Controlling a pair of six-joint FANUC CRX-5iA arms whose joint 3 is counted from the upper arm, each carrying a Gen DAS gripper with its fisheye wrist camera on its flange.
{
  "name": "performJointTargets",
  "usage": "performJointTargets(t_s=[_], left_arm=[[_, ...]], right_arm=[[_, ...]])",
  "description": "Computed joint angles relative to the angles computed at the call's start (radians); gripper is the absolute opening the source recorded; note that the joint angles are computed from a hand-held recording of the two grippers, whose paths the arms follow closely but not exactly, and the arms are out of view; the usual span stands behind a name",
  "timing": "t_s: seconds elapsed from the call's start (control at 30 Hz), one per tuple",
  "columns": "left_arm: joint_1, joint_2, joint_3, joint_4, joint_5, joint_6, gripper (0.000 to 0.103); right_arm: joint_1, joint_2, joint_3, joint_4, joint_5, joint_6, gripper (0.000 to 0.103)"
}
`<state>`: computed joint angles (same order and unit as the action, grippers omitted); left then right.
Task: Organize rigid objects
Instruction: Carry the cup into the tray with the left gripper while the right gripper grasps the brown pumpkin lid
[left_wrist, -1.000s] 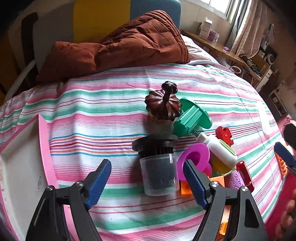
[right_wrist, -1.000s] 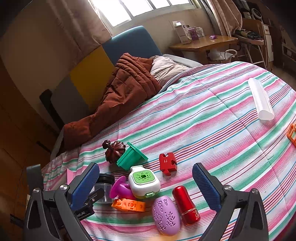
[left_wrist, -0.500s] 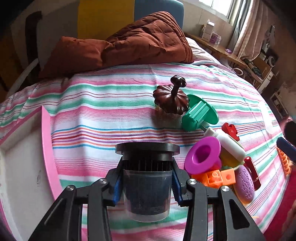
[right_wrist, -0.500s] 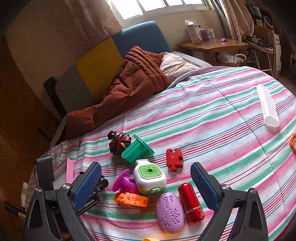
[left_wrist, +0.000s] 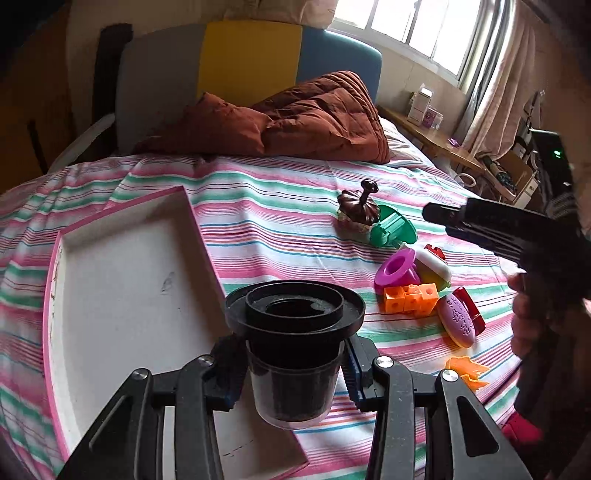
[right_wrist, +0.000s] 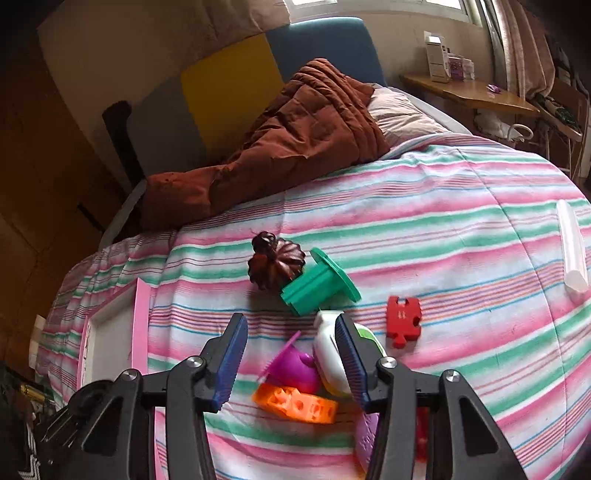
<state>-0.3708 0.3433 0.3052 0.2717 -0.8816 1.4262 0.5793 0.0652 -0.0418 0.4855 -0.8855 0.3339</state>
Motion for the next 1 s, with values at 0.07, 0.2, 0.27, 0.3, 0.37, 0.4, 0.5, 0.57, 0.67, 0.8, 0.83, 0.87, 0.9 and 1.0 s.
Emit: performJointTargets(t_s=[0.07,0.2,0.27,0.3,0.37,0.4,0.5,0.57,0.67,0.8,0.83,0.87,0.9,1.0], left_arm=[[0.018,-0.030,-0.037,0.008,0.017,-0.010,0.044],[0.050,-0.071,-0.088,0.018,0.040,-0.006,0.044],[0.064,-0.086,-0.108,0.019,0.048,0.000,0.044],[0.071,-0.093,-0.115,0.014,0.050,0.007,0.044],[0.086,-0.103,-0.128,0.012,0.049,0.016,0.044],[0.093,-0.106,-0.132,0.011,0.046,0.023,0.044],[0.112,-0.113,-0.146,-0.002,0.044,0.048,0.044],[0.122,-0.114,-0.153,-0.006,0.043,0.062,0.044],[0.138,-0.110,-0.160,-0.008,0.036,0.087,0.044],[0.156,-0.121,-0.176,-0.004,0.038,0.083,0.044],[0.159,-0.125,-0.180,-0.005,0.039,0.087,0.044],[0.163,-0.128,-0.184,-0.008,0.040,0.091,0.044],[0.168,-0.129,-0.185,-0.009,0.038,0.090,0.044],[0.186,-0.122,-0.180,0.003,0.032,0.095,0.044]], right_arm=[[-0.022,0.062,0.080,-0.039,-0.009,0.054,0.050],[-0.061,0.193,0.247,-0.095,-0.063,0.141,0.056],[-0.078,0.262,0.331,-0.113,-0.105,0.175,0.056],[-0.085,0.294,0.371,-0.122,-0.129,0.185,0.056],[-0.095,0.353,0.439,-0.135,-0.173,0.212,0.056],[-0.099,0.391,0.486,-0.147,-0.217,0.237,0.054],[-0.079,0.437,0.514,-0.057,-0.258,0.251,0.023],[-0.076,0.420,0.509,-0.078,-0.237,0.277,0.023],[-0.052,0.371,0.456,-0.079,-0.196,0.318,0.023],[-0.015,0.283,0.366,-0.123,-0.123,0.363,0.023],[-0.006,0.260,0.342,-0.138,-0.101,0.367,0.023],[0.004,0.237,0.318,-0.151,-0.083,0.372,0.023],[0.015,0.219,0.299,-0.162,-0.069,0.380,0.023],[0.055,0.171,0.230,-0.145,-0.050,0.385,0.023]])
